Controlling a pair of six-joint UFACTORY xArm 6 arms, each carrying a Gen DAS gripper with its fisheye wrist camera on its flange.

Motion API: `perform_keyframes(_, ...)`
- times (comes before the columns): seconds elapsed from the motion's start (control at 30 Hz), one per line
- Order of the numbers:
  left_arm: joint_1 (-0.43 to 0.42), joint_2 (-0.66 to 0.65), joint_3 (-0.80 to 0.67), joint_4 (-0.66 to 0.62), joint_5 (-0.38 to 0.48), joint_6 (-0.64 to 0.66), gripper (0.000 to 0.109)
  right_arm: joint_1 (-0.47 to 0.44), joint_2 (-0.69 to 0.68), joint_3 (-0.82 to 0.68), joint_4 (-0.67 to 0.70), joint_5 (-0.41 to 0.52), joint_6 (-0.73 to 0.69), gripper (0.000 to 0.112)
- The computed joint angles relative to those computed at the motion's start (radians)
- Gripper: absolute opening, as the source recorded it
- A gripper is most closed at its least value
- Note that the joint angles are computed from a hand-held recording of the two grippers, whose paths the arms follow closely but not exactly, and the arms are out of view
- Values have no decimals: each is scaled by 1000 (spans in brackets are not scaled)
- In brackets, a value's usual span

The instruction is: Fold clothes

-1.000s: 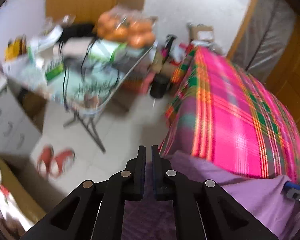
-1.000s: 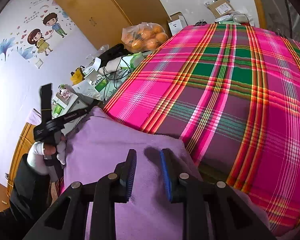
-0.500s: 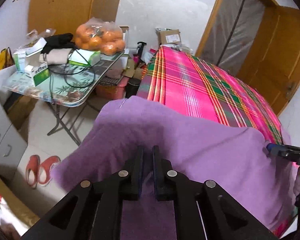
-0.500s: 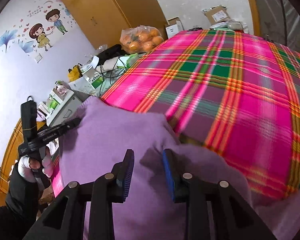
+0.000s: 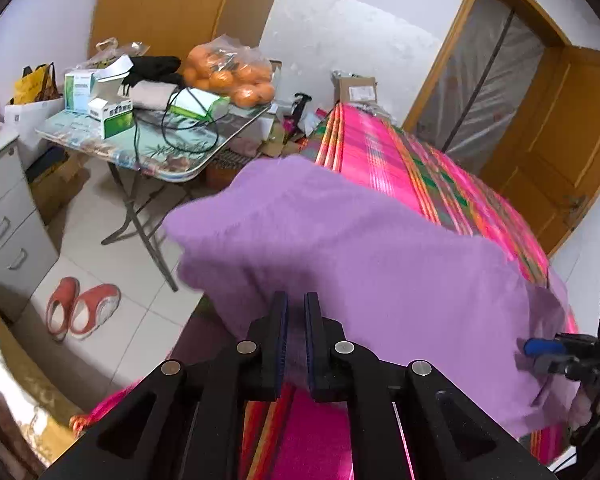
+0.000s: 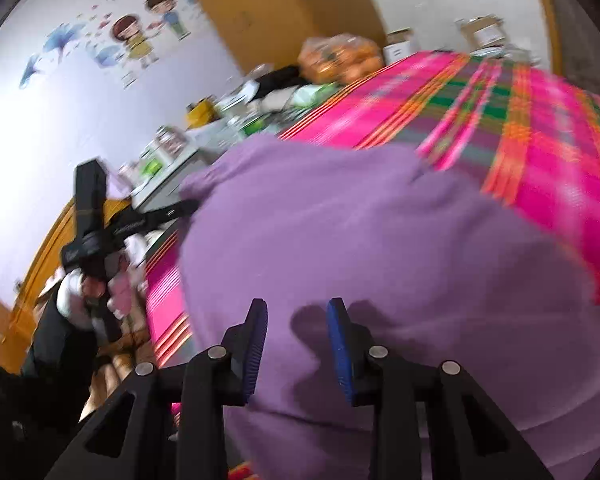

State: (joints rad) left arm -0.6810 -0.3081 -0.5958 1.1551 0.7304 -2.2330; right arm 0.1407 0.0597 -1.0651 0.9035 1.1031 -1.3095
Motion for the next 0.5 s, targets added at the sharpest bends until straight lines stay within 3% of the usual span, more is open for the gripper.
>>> perform_keyframes(0.1,-52,21,-27,-32,34,33,8,8,-22,35,-29,13,-47,32)
perform_keyframes(0.27,-128,88,-111,42,40,-11,8,-20,-55,75,-34,41,-94,32)
perform_keyframes(0.33,-113,139,-158,99,-25,-7,8,-29,-61,81,-36,54,-95,32)
perform_keyframes(0.43,-81,242,-229,35,-119,101,8,-63,-69,80,-38,89,-99,32)
perform_keyframes(0.5,-106,256,-248,39,-76,114,8,-96,-73,74,-27,111,-101,32)
